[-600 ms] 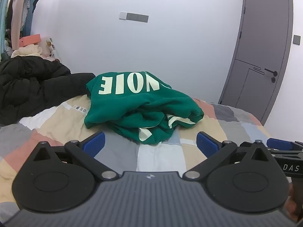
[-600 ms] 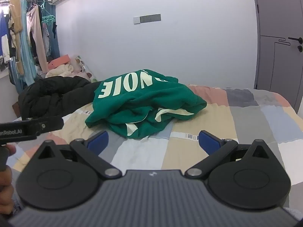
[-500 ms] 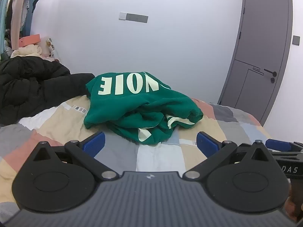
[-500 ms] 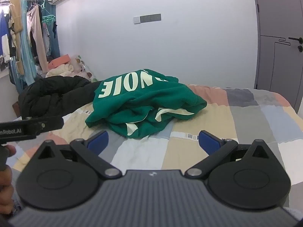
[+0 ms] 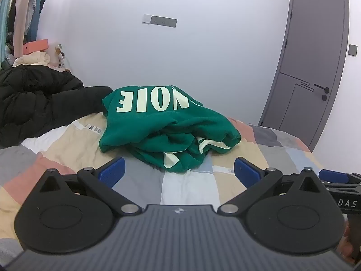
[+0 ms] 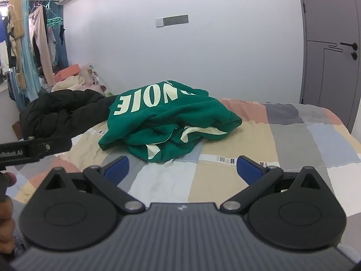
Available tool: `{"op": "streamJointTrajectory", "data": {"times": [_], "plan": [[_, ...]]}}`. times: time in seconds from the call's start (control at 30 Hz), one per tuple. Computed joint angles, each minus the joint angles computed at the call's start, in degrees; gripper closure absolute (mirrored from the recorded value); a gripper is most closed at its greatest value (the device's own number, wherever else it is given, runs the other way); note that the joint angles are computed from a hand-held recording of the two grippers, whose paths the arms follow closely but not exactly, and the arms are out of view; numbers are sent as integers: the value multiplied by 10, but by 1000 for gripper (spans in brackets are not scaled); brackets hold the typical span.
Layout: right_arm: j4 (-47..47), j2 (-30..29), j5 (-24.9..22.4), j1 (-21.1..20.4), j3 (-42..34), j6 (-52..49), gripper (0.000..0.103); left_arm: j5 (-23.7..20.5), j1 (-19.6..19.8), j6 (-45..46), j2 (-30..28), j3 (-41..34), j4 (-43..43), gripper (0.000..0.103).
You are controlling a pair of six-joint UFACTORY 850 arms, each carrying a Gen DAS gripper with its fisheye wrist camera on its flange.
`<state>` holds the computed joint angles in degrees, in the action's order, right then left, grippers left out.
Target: Fold large clothes
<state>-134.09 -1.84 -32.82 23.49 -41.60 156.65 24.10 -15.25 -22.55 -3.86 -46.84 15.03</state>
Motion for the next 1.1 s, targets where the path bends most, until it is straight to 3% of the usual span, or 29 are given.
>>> {"op": "streamJointTrajectory", "data": {"times": [1.1], "plan": [[13,10,12,-3,6,0,0,13,2,-1,6,10,4,0]]}}
